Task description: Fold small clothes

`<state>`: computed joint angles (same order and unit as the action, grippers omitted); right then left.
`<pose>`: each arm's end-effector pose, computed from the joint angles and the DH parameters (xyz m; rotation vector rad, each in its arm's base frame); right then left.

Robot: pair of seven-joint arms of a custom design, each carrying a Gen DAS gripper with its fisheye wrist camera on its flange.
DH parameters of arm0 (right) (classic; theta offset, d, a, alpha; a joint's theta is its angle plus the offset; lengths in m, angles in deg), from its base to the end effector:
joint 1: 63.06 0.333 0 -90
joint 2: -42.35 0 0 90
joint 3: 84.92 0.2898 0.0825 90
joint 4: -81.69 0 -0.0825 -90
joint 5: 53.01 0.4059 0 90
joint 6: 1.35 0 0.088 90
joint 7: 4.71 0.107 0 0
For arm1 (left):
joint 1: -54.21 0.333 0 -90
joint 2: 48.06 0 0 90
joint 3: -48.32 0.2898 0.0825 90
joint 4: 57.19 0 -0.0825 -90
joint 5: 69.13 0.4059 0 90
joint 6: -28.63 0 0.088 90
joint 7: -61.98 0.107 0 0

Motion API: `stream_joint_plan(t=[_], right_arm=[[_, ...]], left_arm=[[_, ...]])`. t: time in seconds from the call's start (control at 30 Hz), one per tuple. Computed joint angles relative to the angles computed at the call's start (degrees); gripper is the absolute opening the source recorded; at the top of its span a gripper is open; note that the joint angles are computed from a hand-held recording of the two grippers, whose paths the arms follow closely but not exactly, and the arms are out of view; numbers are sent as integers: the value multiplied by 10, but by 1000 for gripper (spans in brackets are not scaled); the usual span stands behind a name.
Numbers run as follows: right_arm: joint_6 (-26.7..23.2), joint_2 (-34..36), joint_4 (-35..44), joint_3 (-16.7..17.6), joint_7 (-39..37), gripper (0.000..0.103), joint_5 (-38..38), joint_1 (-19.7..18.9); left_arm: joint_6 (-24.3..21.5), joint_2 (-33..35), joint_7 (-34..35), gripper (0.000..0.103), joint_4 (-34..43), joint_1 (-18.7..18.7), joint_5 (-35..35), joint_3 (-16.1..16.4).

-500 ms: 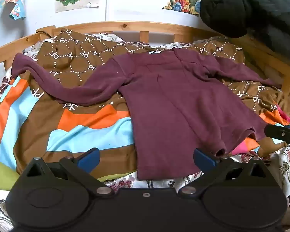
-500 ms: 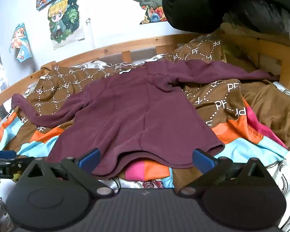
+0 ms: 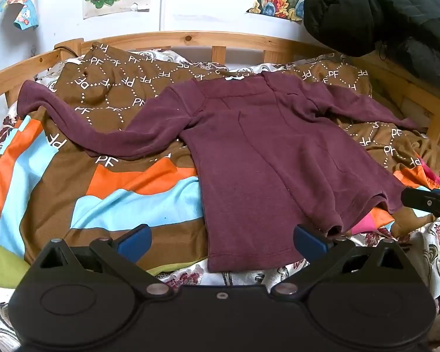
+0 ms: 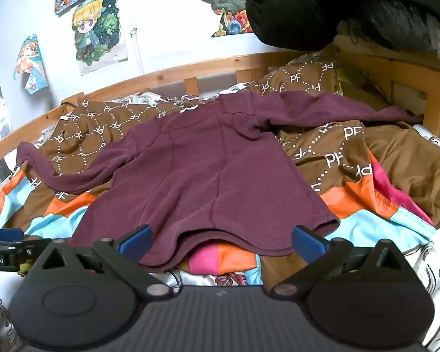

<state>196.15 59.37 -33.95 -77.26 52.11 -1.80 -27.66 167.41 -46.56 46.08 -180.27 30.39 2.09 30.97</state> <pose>0.5200 0.3550 0.3718 -1.7350 1.2801 -0.5224 0.4428 -0.3812 0.3790 -1.8416 1.4485 -0.7749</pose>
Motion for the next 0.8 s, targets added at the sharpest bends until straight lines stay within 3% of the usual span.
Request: stream_joint_plan(t=[0.07,0.8], right_arm=[[2,-3,-5,12,10,103,-12,-14],[4,-3,-9,11,23,103,-26,-14]], left_arm=[[0,0,0,102,0,0,0,0],[1,-2,3,102,-1,2,-3,1]])
